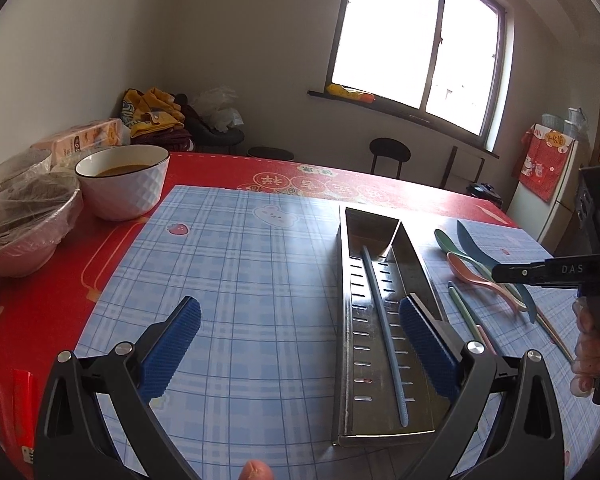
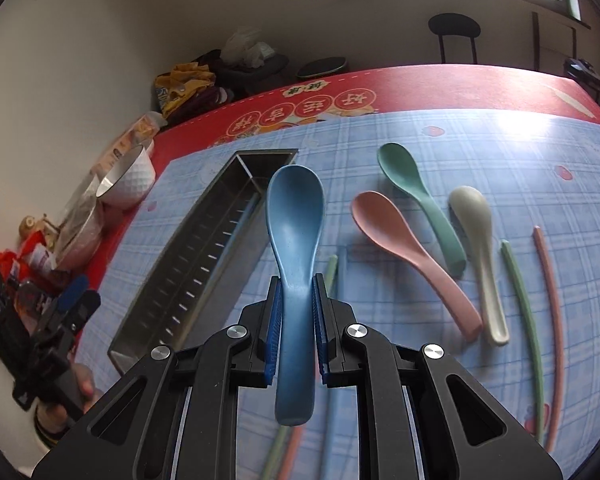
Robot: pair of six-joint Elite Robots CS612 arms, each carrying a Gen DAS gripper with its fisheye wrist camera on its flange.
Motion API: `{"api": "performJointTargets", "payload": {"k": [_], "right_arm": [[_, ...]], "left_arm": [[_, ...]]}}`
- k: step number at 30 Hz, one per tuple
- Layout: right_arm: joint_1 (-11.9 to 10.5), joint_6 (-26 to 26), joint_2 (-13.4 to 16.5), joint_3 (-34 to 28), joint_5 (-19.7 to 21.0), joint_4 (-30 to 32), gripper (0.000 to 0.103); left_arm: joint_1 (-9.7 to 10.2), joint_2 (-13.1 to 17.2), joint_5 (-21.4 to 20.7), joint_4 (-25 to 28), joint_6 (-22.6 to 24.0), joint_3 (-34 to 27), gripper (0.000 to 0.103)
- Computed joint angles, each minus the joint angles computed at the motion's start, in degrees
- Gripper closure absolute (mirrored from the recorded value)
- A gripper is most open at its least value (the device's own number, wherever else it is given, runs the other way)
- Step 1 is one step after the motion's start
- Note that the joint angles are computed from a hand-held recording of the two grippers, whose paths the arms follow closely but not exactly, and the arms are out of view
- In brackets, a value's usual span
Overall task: Organize utensils
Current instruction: 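Lower the light blue spoon into the steel tray and open the right gripper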
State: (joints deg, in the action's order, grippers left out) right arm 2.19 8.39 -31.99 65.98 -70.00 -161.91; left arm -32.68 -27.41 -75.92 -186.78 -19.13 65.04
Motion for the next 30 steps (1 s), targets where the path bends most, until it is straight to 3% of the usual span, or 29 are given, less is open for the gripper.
{"api": "performJointTargets", "payload": {"k": [6, 10, 21, 30], "right_arm": [[2.3, 2.1, 5.3, -12.6, -1.0, 10.5, 0.088], [3.1, 4.1, 7.8, -17.7, -1.5, 14.6, 0.088], [3.3, 8.0, 11.3, -24.2, 0.5, 20.8, 0.088], [3.2, 9.1, 13.4, -27.8, 0.6, 22.1, 0.087]], "left_arm": [[0.52, -0.2, -0.1, 0.6, -3.7, 0.3, 0.006], [1.10, -0.2, -1.3, 1.1, -6.6, 0.4, 0.006], [1.12, 0.0, -2.0, 3.1, -5.9, -0.3, 0.006], [1.15, 0.1, -2.9, 3.3, -5.1, -0.5, 0.006]]}}
